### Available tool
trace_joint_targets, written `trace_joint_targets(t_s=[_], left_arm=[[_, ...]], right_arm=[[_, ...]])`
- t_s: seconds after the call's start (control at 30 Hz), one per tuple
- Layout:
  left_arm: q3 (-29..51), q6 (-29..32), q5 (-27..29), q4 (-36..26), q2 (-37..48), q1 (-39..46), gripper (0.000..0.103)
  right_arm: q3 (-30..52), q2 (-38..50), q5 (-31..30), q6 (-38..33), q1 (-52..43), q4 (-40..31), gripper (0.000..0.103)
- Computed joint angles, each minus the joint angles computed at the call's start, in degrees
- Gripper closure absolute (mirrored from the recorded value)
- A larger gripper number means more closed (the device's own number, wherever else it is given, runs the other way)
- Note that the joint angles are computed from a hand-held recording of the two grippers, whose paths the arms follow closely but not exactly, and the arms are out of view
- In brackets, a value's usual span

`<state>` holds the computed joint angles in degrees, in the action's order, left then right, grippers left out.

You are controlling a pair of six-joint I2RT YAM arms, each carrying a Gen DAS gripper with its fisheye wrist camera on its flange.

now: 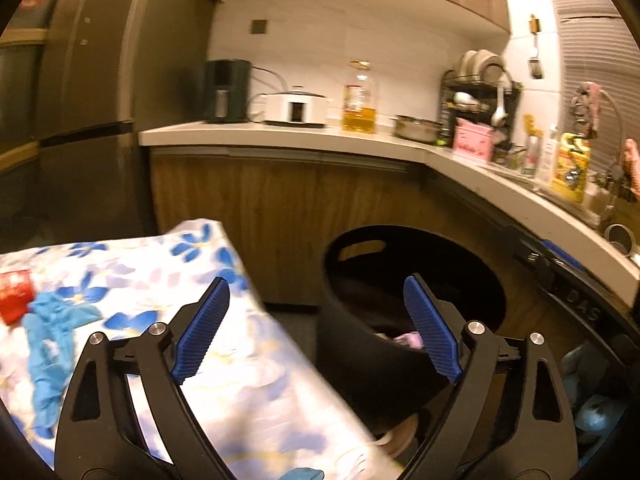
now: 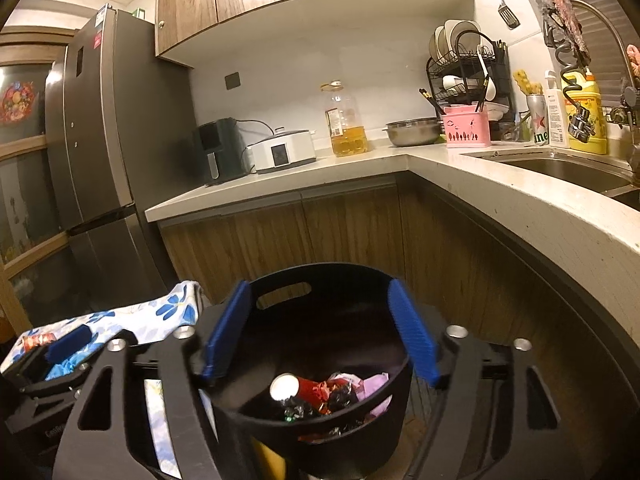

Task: Collect trash
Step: 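Move both open tools back over the table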

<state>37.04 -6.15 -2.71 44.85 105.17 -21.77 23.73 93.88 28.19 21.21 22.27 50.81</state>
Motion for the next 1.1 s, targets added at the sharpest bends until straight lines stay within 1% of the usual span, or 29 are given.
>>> trace_joint_targets(t_s=[0.13, 0.27, 0.53, 0.7, 0.83, 0.97, 1.1], left_arm=[[-4.7, 0.2, -2.3, 1.4, -3.3, 1.1, 0.013], [-9.2, 0.4, -3.3, 3.5, -6.5, 2.5, 0.012], [-19.0, 1.6, -4.4, 8.8, -12.4, 6.1, 0.011], [-24.7, 2.5, -2.3, 11.0, -16.5, 12.2, 0.011], [-28.4, 3.5, -0.1, 13.1, -18.2, 18.1, 0.011], [-31.1, 5.1, 3.0, 13.9, -20.0, 24.8, 0.011], [-32.7, 6.8, 7.2, 14.4, -21.5, 32.6, 0.011]], right_arm=[[-0.9, -1.6, 1.7, 0.7, 2.3, -1.2, 0.022], [-2.5, -4.1, 4.6, 2.0, 5.6, -2.1, 0.019], [-3.8, -7.2, 9.7, 5.1, 12.6, -6.0, 0.019], [-2.5, -6.6, 12.2, 6.7, 17.7, -8.1, 0.019], [-0.4, -4.4, 13.4, 7.1, 21.8, -8.5, 0.019], [2.6, -1.1, 14.2, 7.2, 25.7, -8.4, 0.019], [5.8, 2.1, 14.6, 7.5, 28.9, -8.8, 0.019]])
